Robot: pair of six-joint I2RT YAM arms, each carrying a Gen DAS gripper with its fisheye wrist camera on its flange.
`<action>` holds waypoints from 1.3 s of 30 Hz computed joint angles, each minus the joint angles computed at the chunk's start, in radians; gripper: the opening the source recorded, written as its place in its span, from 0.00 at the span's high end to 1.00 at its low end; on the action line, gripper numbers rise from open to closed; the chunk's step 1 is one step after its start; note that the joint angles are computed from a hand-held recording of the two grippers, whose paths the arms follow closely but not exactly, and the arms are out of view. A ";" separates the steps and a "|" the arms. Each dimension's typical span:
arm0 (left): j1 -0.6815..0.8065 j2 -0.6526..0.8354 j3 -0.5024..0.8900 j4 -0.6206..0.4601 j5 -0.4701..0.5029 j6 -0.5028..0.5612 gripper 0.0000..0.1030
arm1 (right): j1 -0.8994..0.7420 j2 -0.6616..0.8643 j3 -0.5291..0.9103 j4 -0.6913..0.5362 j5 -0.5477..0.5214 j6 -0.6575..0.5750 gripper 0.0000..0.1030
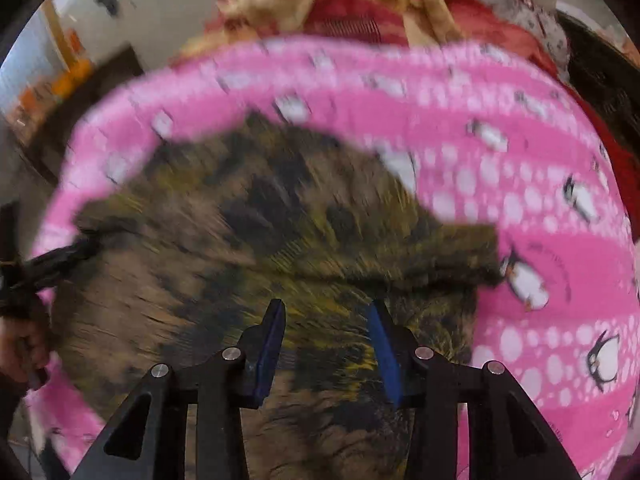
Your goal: Fold small clothes
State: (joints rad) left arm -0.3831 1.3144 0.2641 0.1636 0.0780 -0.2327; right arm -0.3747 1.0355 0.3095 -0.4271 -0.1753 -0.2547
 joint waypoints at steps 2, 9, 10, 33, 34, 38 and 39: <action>-0.032 -0.004 0.021 -0.040 -0.044 -0.007 0.77 | -0.048 0.091 -0.024 0.098 -0.015 -0.038 0.59; -0.027 0.278 0.469 -0.385 -0.072 -0.082 0.77 | -0.037 0.242 0.134 0.106 -0.017 0.023 0.59; -0.020 0.317 0.532 -0.390 -0.097 -0.079 0.77 | -0.030 0.259 0.158 0.130 -0.026 0.026 0.59; 0.040 0.422 0.254 0.242 0.027 -0.179 0.77 | -0.140 0.447 0.002 0.670 -0.215 0.222 0.55; 0.043 0.417 0.252 0.241 0.033 -0.183 0.77 | -0.157 0.471 0.012 0.676 -0.243 0.222 0.55; -0.002 0.403 0.281 0.169 -0.040 -0.173 0.77 | -0.185 0.467 0.013 0.656 -0.287 0.221 0.55; -0.006 0.380 0.287 0.123 -0.047 -0.164 0.77 | -0.155 0.435 0.016 0.622 -0.242 0.232 0.55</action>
State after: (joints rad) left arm -0.3894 1.6943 0.5516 0.2864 0.0309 -0.3968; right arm -0.5301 1.4710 0.3251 0.1954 -0.4176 -0.0230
